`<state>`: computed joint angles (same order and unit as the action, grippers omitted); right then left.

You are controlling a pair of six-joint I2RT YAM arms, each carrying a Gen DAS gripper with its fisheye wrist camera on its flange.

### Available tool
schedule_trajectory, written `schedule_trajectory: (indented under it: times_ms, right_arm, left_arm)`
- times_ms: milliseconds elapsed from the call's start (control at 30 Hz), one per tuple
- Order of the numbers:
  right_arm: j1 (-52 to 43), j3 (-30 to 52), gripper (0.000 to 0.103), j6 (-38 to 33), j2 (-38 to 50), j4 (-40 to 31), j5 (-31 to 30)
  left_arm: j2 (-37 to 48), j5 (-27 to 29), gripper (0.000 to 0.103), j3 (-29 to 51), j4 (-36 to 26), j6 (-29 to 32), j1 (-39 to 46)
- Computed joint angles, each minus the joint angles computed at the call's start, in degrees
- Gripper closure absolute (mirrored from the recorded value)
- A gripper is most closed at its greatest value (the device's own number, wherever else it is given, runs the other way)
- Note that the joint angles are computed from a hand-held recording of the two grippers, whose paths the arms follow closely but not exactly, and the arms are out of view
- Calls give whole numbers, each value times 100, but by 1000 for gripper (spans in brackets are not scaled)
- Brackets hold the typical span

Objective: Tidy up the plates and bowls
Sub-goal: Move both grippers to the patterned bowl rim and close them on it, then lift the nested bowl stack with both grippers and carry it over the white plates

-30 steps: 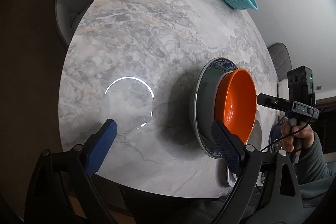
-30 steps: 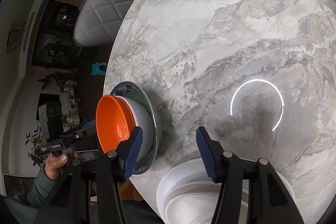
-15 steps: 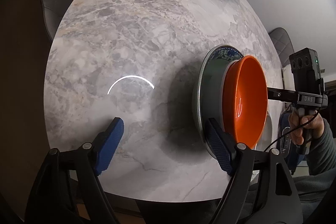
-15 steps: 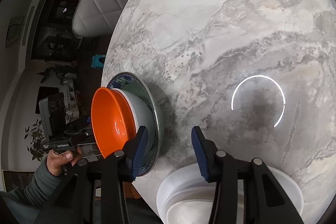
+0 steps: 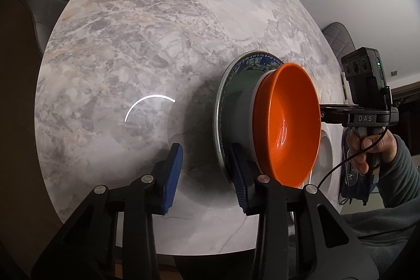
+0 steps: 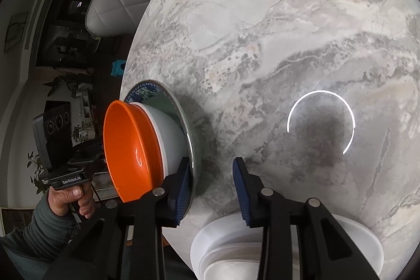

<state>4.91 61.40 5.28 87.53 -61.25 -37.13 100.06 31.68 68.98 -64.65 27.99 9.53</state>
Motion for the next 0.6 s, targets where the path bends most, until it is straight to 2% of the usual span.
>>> schedule_trajectory:
  times_ms: [100, 167, 233, 267, 600]
  right_arm:
    - [11, -2, 74, -59, -13, -1, -18]
    - [28, 3, 79, -64, -38, -5, -37]
    - [91, 16, 90, -54, -57, 29, -94]
    - [127, 25, 91, -62, -75, 38, -105]
    - [162, 16, 93, 215, -99, 128, -168]
  left_arm:
    - [24, -46, 74, 70, -70, -54, -93]
    - [47, -55, 85, 144, -143, -45, -166]
    - [44, -62, 90, 174, -157, -74, -262]
    - [40, -61, 93, 181, -174, -68, -275]
    - [19, -309, 94, 193, -53, -543, -560]
